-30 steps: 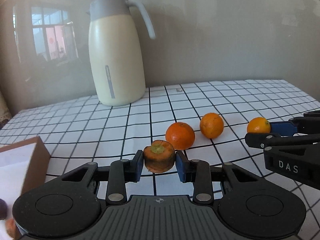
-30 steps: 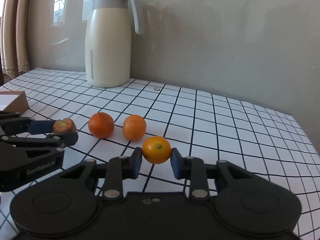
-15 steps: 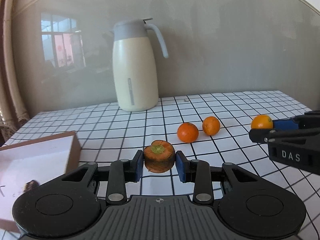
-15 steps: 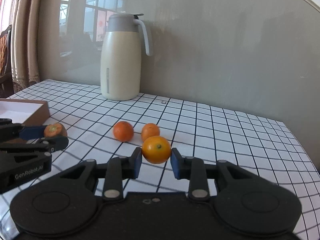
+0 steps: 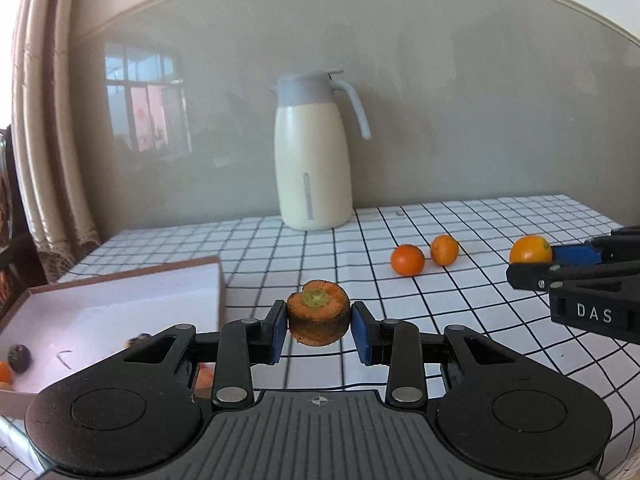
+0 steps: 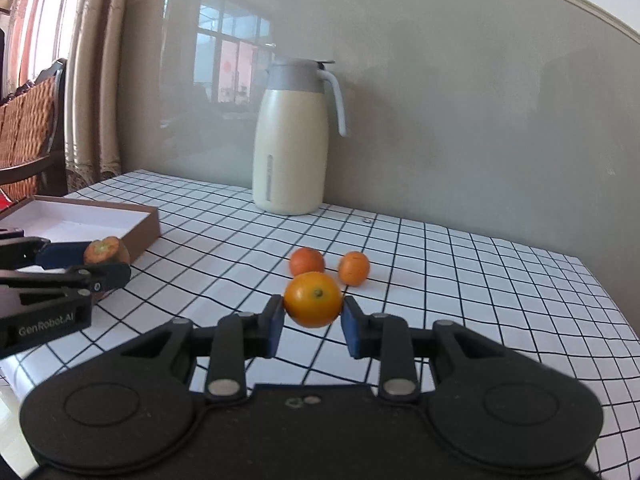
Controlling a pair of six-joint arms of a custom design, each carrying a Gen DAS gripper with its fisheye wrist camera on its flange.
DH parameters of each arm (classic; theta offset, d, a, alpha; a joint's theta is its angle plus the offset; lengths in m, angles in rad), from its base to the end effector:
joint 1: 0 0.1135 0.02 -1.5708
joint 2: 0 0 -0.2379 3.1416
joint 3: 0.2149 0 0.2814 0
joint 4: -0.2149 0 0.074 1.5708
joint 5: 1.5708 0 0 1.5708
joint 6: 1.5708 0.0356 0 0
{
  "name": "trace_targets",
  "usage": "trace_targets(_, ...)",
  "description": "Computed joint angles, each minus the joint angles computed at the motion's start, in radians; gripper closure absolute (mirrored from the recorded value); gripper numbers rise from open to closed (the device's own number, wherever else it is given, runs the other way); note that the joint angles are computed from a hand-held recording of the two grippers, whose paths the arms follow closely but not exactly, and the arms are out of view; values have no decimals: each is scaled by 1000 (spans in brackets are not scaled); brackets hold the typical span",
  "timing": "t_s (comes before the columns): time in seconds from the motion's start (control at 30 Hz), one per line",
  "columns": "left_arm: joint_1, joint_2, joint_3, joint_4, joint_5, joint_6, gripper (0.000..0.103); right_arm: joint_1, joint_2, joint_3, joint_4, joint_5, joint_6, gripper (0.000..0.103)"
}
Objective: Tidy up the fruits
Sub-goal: 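Carry the carrot piece and the orange over the white box with both grippers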
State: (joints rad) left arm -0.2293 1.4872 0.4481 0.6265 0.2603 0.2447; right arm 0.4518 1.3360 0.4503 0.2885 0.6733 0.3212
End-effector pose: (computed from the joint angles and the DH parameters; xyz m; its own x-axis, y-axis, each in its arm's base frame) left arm 0.2809 -0.0750 0.1006 -0.2700 0.3034 -0.9138 0.5305 0.8389 0.1218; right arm 0.2520 0.0976 0.1127 -0.4413 0.0602 -0.8953 0.2761 0.9585 -0.0717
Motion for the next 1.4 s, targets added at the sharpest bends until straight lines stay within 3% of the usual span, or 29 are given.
trace_targets(0.53, 164, -139, -105, 35, 103, 10, 68, 136, 106, 85, 88, 20, -45, 81)
trace_targets(1.4, 448, -39, -50, 93, 244, -6, 68, 263, 364, 302, 247, -29, -193, 81)
